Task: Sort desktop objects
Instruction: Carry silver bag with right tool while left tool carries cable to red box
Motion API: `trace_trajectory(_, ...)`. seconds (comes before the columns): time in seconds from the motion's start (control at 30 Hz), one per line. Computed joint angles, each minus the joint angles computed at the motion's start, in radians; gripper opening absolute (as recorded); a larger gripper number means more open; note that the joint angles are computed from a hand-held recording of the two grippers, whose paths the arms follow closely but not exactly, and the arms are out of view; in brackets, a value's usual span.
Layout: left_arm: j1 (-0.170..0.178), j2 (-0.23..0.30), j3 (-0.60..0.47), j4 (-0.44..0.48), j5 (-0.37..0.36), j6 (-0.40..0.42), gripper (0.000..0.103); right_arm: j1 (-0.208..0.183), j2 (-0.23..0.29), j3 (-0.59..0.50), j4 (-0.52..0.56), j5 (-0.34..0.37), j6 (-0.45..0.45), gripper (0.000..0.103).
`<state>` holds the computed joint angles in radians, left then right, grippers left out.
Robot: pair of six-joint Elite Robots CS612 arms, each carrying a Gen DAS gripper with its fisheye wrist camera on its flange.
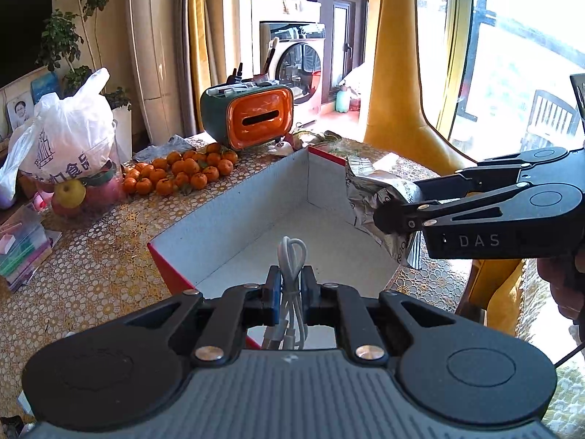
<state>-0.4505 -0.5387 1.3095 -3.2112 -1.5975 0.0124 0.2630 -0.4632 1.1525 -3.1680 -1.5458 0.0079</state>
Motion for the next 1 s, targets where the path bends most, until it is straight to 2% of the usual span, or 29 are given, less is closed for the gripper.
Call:
trace_trajectory(0.37,0.003,0.070,-0.145,0.173,-0.009,0.005,0.010,-0.013,0.045,-0.081,0.088,-0.019,-0.024,0.046)
trace_trajectory(1.0,0.001,0.185,-0.399,0.524,0.002,0.056,0.010,-0.021,0.161,-0.313,0.409,-0.047,-0.030,0.046)
